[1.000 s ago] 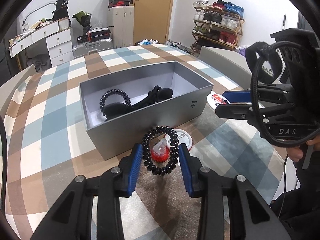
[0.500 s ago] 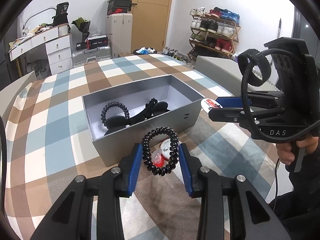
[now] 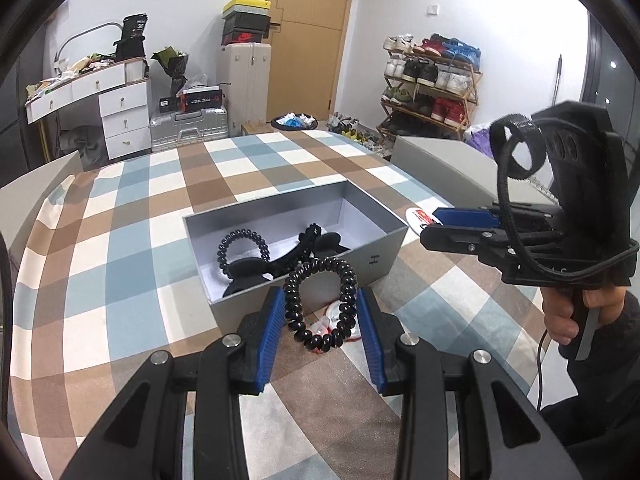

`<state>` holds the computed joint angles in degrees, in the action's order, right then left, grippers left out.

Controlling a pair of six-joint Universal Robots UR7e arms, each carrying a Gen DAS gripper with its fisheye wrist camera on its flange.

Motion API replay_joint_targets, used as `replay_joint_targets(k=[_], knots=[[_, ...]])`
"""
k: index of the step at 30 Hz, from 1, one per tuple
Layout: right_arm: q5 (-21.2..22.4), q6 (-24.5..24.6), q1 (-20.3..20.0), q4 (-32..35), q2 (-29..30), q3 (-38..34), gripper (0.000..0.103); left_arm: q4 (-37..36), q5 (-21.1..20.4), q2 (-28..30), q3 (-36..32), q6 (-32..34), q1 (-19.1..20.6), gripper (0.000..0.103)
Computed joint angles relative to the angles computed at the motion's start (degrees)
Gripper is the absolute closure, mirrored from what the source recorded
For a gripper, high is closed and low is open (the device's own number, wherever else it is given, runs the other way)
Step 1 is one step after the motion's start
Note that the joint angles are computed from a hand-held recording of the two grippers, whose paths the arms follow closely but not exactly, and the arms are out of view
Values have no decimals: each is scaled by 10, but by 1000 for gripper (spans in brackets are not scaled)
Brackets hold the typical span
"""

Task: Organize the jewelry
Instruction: 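Carry the bracelet and badge into the gray box and open both tools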

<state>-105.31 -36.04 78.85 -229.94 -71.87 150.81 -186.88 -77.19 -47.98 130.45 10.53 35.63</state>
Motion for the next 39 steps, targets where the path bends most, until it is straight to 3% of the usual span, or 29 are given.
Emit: replay_joint_targets(k=[17,39], knots=[[52,53,-6,-16,16,-18,62,-71,-2,17,-12,-12,21,72],[74,89,-23,10,23,-53,61,-105,27,55,-45,1,28,72]])
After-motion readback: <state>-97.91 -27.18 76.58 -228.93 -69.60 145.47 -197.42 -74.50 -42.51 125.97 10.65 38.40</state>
